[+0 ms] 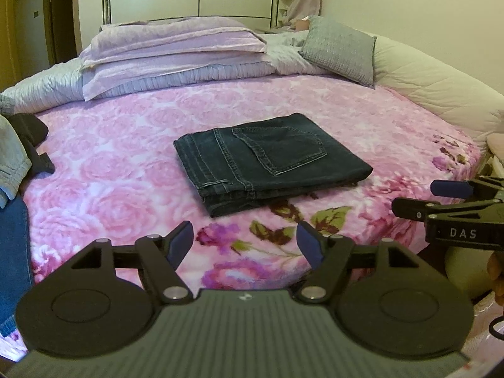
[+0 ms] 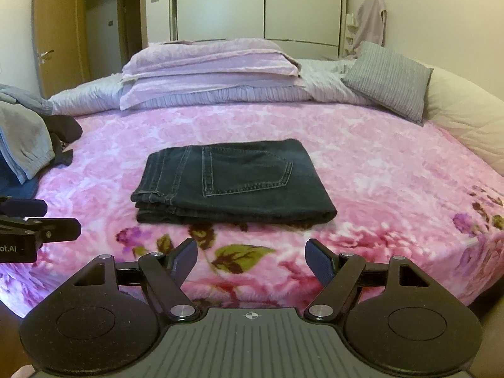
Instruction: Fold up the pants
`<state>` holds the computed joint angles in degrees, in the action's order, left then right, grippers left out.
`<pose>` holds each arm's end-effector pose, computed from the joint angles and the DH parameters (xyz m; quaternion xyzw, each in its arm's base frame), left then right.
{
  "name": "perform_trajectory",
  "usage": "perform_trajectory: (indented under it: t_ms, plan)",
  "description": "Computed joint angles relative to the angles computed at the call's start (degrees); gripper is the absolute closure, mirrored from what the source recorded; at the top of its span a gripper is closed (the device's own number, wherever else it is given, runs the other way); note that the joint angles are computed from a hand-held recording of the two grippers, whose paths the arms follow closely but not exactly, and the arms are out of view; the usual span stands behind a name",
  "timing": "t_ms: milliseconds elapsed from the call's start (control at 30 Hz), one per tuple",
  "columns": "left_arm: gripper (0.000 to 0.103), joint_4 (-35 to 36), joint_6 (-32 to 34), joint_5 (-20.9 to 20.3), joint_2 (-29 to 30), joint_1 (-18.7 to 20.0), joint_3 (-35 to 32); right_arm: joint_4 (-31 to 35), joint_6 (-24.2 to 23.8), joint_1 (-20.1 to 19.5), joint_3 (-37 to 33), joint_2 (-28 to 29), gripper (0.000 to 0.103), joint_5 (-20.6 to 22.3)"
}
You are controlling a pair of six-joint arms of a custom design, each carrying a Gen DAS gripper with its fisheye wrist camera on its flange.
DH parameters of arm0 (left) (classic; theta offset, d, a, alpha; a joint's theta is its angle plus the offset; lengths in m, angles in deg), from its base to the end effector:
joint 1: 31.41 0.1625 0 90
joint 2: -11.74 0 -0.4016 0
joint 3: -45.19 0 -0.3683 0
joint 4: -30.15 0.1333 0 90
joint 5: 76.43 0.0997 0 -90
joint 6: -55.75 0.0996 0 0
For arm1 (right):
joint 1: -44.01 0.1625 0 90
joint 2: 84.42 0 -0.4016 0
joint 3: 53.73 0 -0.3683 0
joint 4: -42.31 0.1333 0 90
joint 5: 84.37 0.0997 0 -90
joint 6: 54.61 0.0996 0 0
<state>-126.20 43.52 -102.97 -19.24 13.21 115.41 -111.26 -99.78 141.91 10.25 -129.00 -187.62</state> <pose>-0.3695 -0.6771 0.1421 0.1177 0.8277 -0.4210 0.3520 0.2156 -0.7500 0.3220 0.3724 -0.8429 0.3197 0.2206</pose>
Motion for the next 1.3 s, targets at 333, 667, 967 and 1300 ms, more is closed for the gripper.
perform_trajectory:
  t_ms: [333, 667, 967, 1300]
  plan:
    - [0.031, -0.8, 2.8, -0.1, 0.8, -0.5, -1.0, -1.0, 0.2, -0.1, 1.1, -1.1, 0.030, 0.6]
    - [0.031, 1.5, 1.4, -1.1, 0.8, 1.0, -2.4, -0.4, -0.3, 1.0, -2.3, 1.7, 0.030, -4.3]
    - [0.030, 5.8, 0.7, -2.8, 2.9, 3.6, -8.2, 3.3, -1.0, 0.9, -9.5, 6.2, 0.030, -6.4]
    - [0.029, 9.0, -3.8, -9.9, 5.2, 9.8, -17.5, 16.1, -0.4, -0.8, -28.5, 16.5, 0.030, -6.4]
